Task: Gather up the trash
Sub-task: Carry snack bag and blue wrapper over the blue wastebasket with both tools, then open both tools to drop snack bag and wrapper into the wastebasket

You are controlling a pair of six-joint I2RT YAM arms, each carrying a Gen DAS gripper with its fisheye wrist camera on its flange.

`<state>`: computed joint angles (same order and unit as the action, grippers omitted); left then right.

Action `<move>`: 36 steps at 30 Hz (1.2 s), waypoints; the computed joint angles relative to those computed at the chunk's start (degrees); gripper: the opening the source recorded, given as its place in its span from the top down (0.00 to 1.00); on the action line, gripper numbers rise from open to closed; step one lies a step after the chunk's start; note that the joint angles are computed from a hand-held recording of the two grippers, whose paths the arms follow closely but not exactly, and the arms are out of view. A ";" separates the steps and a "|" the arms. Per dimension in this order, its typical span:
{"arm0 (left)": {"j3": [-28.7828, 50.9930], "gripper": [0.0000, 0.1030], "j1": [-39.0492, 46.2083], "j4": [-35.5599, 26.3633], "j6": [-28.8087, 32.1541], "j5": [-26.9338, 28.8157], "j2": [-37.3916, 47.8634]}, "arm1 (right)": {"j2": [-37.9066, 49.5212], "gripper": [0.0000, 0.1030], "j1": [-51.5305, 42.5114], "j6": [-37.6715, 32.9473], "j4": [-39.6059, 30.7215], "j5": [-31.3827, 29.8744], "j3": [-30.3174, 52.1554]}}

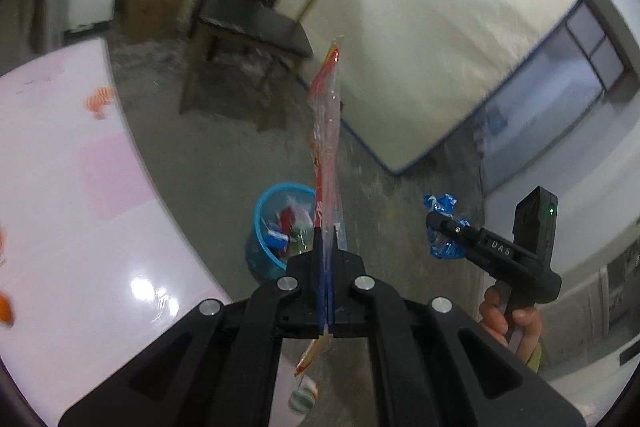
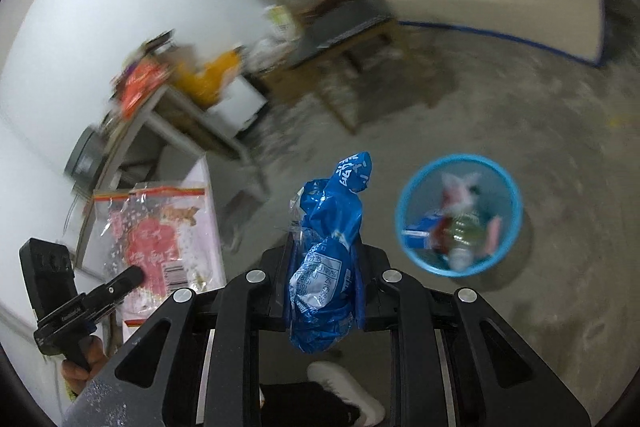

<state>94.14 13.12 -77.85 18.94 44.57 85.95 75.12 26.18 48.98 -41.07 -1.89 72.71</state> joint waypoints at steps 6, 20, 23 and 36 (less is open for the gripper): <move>-2.15 1.00 -15.34 11.11 -9.46 -10.62 8.99 | 0.86 0.80 -10.95 2.09 8.96 -10.93 -14.90; 19.29 0.63 -35.87 17.05 -11.13 -35.66 40.31 | 27.82 0.74 -17.27 -9.62 15.22 -6.04 -8.01; 15.33 0.58 -35.24 21.23 -11.56 -37.04 38.85 | 33.98 0.54 -18.22 -11.23 18.21 -5.60 -7.28; 10.89 0.55 -26.50 14.75 -10.32 -25.55 23.35 | 32.45 0.47 -22.27 -6.11 27.67 -9.91 -13.49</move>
<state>105.04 -13.37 -63.10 8.62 19.02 109.30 107.57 3.91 42.87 -13.39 -11.80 59.22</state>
